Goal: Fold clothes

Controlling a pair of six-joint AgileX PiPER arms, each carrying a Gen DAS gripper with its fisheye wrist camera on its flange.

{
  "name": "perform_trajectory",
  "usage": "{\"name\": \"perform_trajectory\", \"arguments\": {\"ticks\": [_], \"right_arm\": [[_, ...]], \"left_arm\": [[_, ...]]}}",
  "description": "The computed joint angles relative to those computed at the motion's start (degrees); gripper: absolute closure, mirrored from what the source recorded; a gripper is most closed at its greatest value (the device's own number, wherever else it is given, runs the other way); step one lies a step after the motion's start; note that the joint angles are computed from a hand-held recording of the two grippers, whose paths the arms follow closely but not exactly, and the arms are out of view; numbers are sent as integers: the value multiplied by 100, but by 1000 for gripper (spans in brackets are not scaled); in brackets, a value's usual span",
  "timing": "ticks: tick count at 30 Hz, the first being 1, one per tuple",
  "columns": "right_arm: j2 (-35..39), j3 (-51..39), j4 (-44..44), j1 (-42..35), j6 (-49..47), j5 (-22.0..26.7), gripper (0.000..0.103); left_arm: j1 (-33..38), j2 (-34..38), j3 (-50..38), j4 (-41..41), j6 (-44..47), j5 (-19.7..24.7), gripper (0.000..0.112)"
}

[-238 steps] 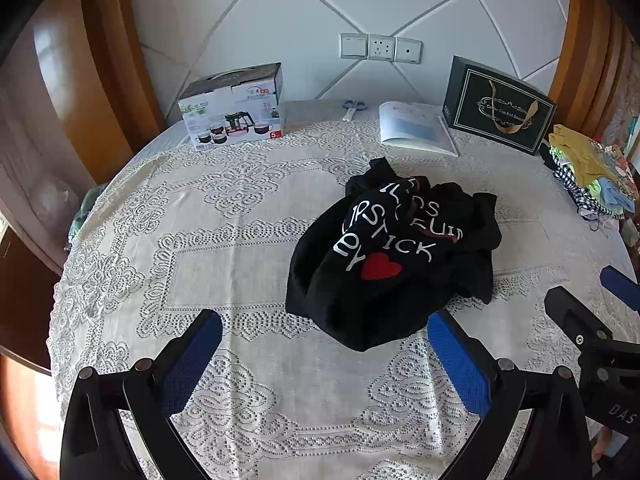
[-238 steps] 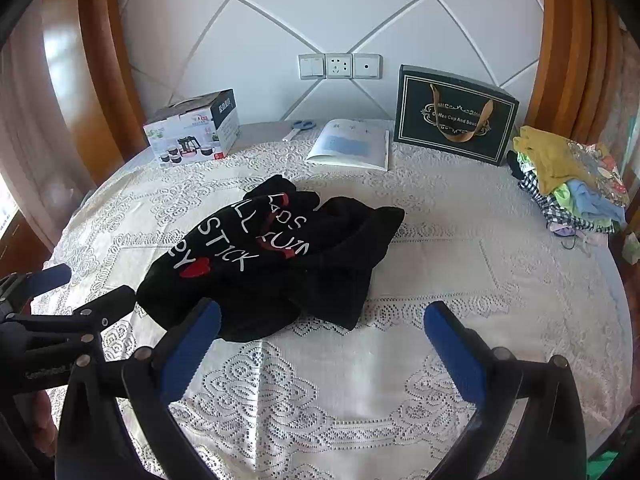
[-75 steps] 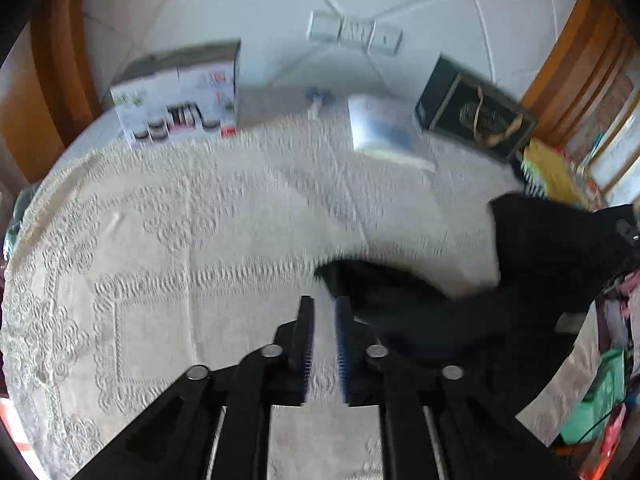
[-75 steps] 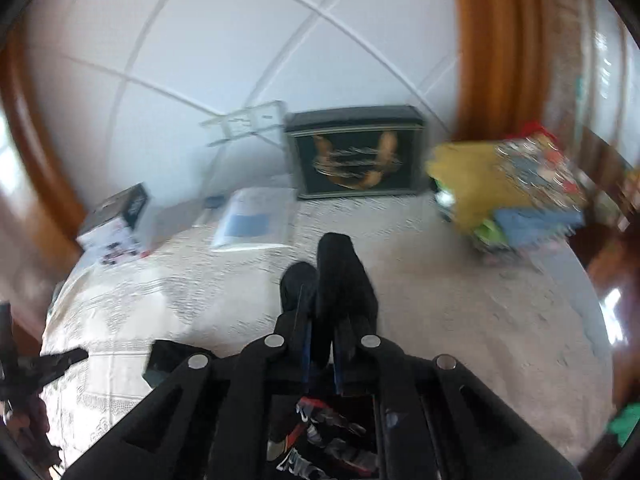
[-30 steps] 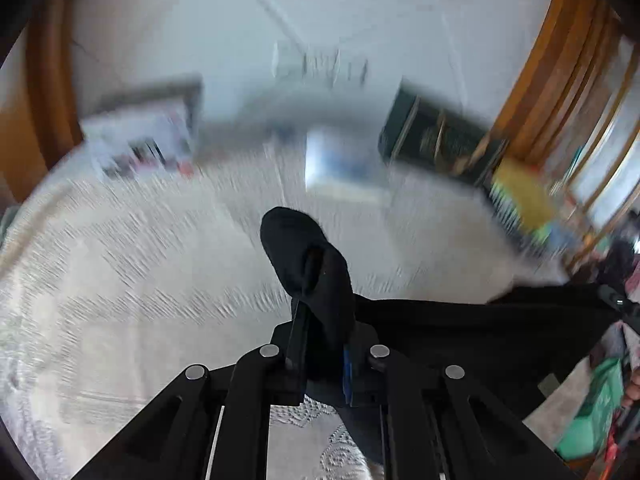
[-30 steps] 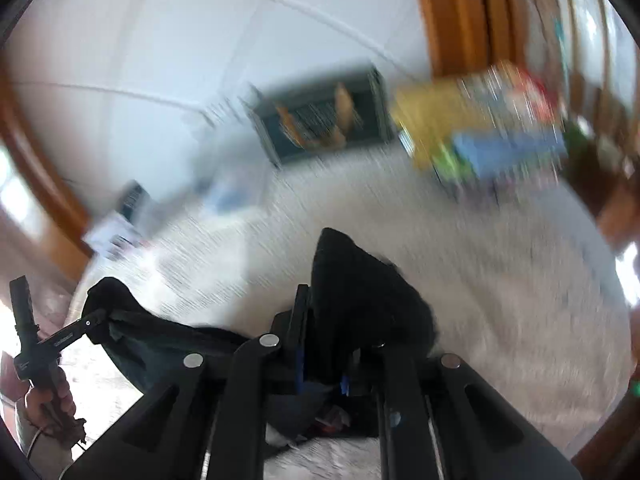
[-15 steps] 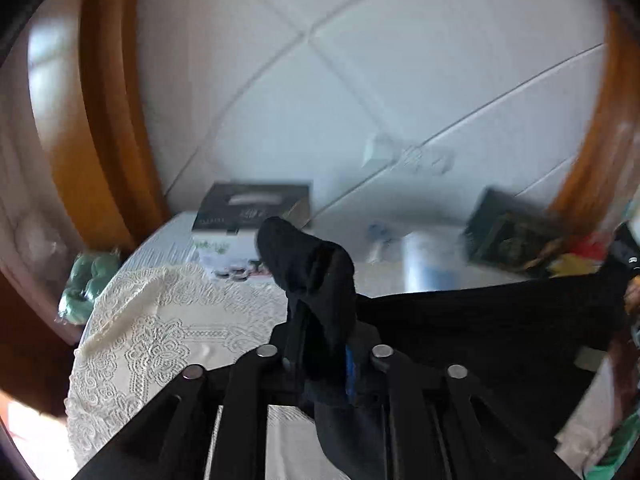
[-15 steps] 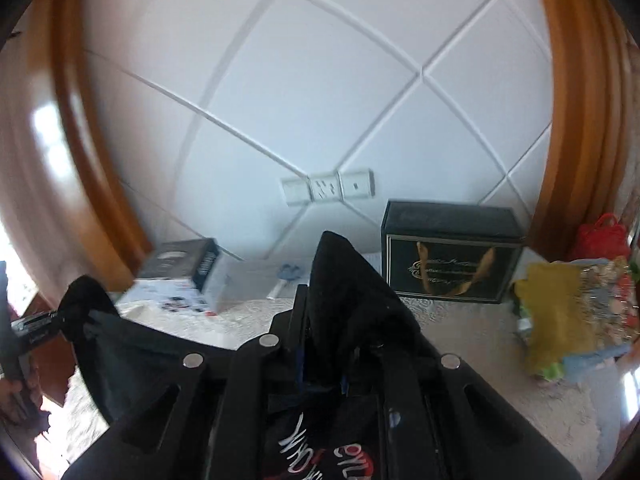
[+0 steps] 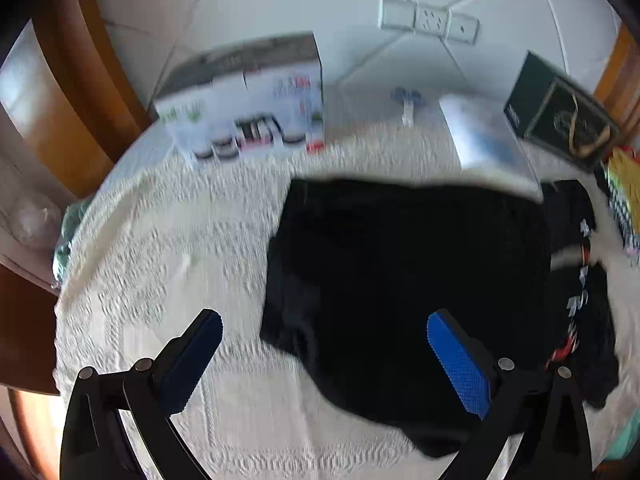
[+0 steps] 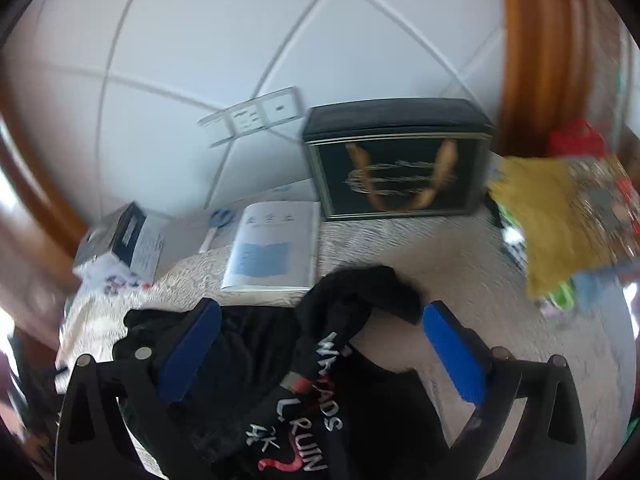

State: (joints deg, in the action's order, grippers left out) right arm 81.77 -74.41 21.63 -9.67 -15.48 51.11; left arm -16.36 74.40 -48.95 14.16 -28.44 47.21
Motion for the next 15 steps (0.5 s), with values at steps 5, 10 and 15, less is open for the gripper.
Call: {"name": "perform_trajectory", "arguments": {"ticks": [5,10,15], "right_arm": [[-1104,1486,245,-1142,-948,366,0],[-1690,3226,7,-2599,-2049,389,0],[-1496,3974,138,-4151,-3816,439,23]], "left_arm": [[-586,-656,1251,-171,-188,-495,9],[-1684,-884,2192,-150,-1033,-949,10],[-3057,-426,2387,814,-3221,-986,11]]}}
